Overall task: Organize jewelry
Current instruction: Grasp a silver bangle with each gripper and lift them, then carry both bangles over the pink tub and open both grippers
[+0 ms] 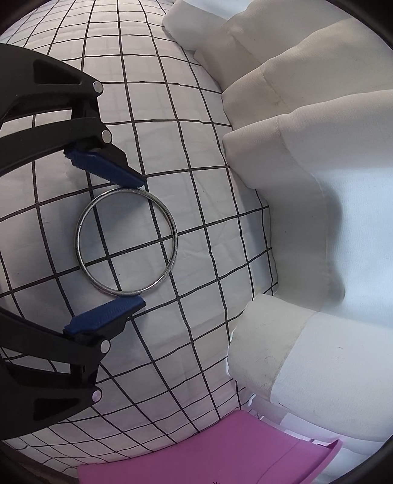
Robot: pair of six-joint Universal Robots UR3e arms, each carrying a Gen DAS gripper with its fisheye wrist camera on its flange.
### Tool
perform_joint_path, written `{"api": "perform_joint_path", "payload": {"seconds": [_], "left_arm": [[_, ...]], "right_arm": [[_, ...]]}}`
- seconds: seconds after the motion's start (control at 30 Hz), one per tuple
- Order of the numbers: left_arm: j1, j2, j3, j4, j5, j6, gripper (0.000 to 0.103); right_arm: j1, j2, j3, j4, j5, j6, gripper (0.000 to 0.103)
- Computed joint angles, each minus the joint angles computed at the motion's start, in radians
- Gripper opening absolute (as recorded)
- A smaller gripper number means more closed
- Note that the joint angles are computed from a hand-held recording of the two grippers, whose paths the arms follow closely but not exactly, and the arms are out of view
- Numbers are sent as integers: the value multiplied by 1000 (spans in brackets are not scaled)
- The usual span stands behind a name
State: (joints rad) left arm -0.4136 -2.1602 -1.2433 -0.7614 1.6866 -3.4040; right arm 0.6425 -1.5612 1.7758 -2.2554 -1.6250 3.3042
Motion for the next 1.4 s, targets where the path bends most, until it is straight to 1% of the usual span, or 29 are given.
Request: {"api": "perform_joint_path", "payload": {"seconds": [0.2,0.47,0.5,0.7,0.73,1.1,1.33,1.4], "left_arm": [[7,44,-47,27,-5,10,71],[26,83,-57,22,-11,24,71],[32,76,-24,-1,-14,32,71],[22,65,25,-29,-1,27,71],[13,47,64,-48,5,22,71],[-28,8,248,-138,26,35,71],[-67,-44,408,-207,44,45,71],[-82,-74,489,-246,53,52,71]], "right_arm": [[-20,-33,24,1,17,1,49],[-41,-65,4,33,10,-14,49],[-46,-69,0,39,9,-19,49],[-74,-98,-26,75,-3,-40,49],[-85,-106,-25,77,-2,-49,49],[-145,-174,-80,138,-33,-78,49],[-224,-230,-111,178,-36,-119,49],[-249,-248,-122,188,-35,-133,49]]}}
